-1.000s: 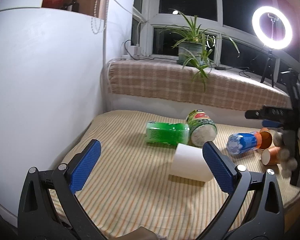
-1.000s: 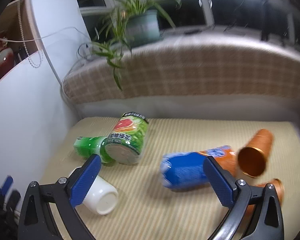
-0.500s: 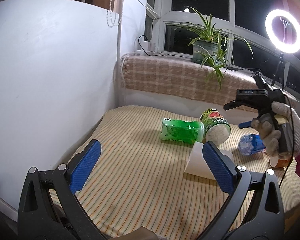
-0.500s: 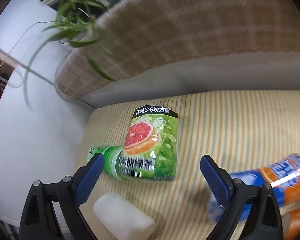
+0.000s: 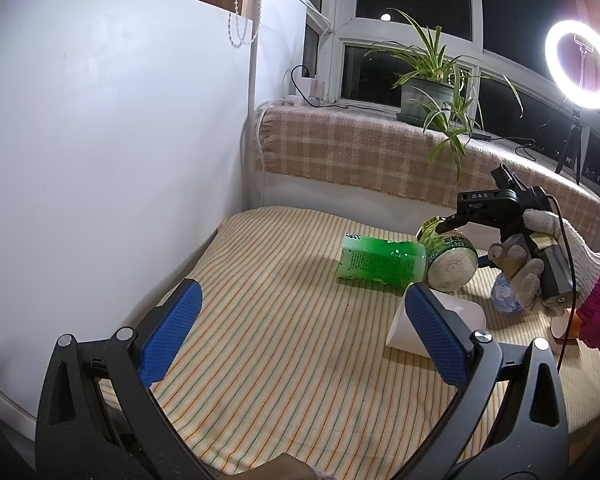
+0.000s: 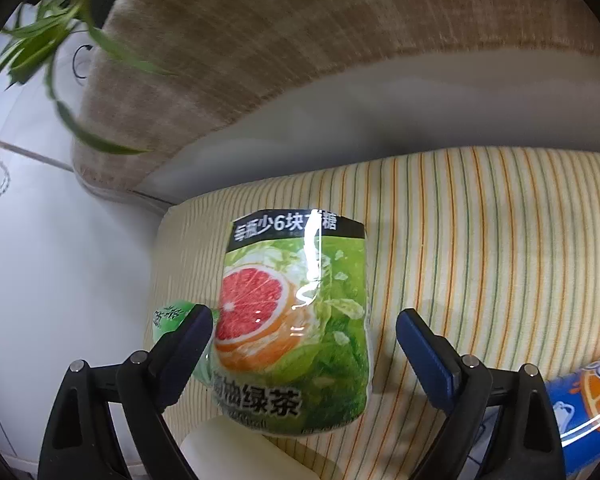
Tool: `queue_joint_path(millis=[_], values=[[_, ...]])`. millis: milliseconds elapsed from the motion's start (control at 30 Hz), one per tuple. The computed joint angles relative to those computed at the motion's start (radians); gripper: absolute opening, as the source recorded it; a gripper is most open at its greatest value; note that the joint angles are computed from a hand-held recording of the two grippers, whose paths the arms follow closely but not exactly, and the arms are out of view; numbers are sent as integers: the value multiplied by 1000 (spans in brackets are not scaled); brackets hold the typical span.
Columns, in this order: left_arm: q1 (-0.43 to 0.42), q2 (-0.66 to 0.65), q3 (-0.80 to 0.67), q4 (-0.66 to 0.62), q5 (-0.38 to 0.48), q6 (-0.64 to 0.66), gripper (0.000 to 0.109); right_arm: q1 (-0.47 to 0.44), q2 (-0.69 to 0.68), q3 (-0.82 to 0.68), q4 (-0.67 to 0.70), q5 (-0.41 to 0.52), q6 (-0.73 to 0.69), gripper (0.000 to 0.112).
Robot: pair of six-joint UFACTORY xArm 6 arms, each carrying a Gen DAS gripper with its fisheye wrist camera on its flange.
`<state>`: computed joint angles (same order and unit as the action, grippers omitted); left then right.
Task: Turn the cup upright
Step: 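Move the right gripper to the green grapefruit-tea can and close on it, then lift the green can with the right gripper and turn it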
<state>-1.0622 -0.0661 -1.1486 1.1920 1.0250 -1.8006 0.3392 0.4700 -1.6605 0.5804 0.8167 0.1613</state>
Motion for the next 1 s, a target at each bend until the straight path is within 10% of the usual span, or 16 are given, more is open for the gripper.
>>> queue_joint_path(millis=[700, 1000], values=[[0, 10, -6, 2, 2, -3, 103, 37, 48, -81, 79, -34, -33, 83], [-7, 26, -33, 8, -28, 13, 103, 35, -161, 115, 173, -114, -132, 83]])
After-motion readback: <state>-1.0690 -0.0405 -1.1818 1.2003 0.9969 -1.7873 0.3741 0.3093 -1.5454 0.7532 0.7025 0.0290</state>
